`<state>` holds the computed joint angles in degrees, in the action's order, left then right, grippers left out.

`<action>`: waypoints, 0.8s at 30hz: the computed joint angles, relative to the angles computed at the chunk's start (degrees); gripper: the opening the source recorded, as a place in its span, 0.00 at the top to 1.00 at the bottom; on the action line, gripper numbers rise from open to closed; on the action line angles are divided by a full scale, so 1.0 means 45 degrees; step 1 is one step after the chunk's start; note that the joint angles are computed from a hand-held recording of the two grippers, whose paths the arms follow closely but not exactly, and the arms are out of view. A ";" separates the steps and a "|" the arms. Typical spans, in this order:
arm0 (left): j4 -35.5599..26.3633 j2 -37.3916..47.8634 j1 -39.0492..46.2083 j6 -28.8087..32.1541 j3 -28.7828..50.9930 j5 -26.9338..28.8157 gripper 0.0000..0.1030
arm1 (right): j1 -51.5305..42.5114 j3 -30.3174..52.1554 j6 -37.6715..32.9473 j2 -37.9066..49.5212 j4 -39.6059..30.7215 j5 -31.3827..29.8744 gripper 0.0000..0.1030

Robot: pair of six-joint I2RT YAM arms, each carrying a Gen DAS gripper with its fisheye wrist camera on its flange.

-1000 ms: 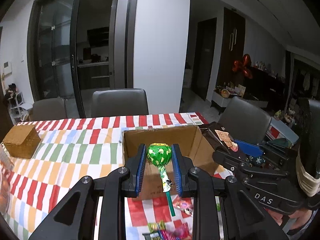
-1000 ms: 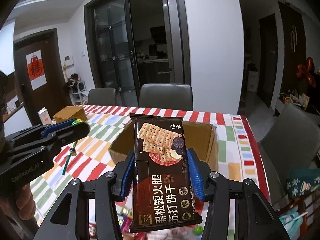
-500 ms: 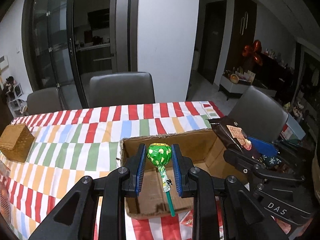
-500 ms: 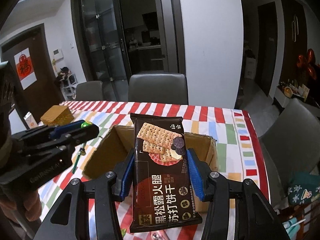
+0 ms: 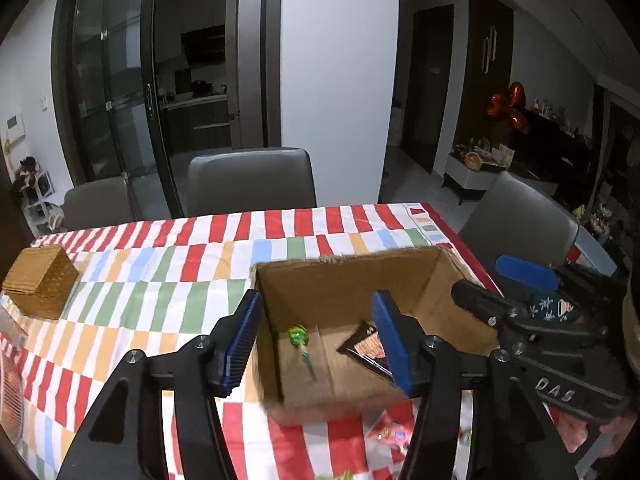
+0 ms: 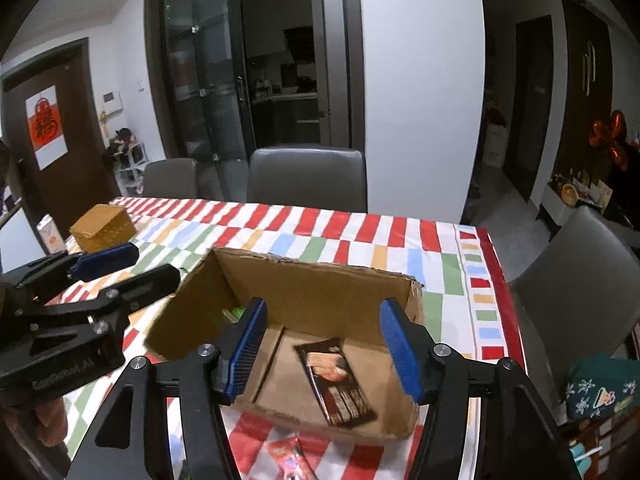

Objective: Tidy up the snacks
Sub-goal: 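Move both tools back to the snacks and grasp the red candy pack with the left tool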

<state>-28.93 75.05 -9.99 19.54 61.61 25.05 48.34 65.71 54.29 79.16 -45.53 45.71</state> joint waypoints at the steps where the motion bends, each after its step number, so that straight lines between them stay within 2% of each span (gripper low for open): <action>1: -0.0117 -0.0409 0.0176 0.0214 -0.0268 0.0134 0.44 | 0.0401 0.0050 0.0376 -0.0048 -0.0316 0.0309 0.42; 8: -0.1162 -0.3162 0.1846 0.1762 -0.1816 0.1486 0.42 | 0.3303 0.0660 0.3710 0.0384 -0.2825 0.2045 0.42; 13: -0.2462 -0.4445 0.3671 0.2913 -0.2149 0.2923 0.39 | 0.4755 0.1132 0.5357 0.1093 -0.3815 0.2468 0.42; 18: -0.3891 -0.4960 0.5778 0.4451 -0.2246 0.4365 0.38 | 0.5964 0.1871 0.6923 0.2090 -0.4855 0.2795 0.42; 24: -0.5611 -0.5079 0.8376 0.7067 -0.2558 0.5605 0.37 | 0.7163 0.2944 0.8576 0.3571 -0.6039 0.2971 0.42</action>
<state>-54.19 52.20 27.70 51.34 50.10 50.27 80.57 78.96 92.88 95.22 -72.71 59.09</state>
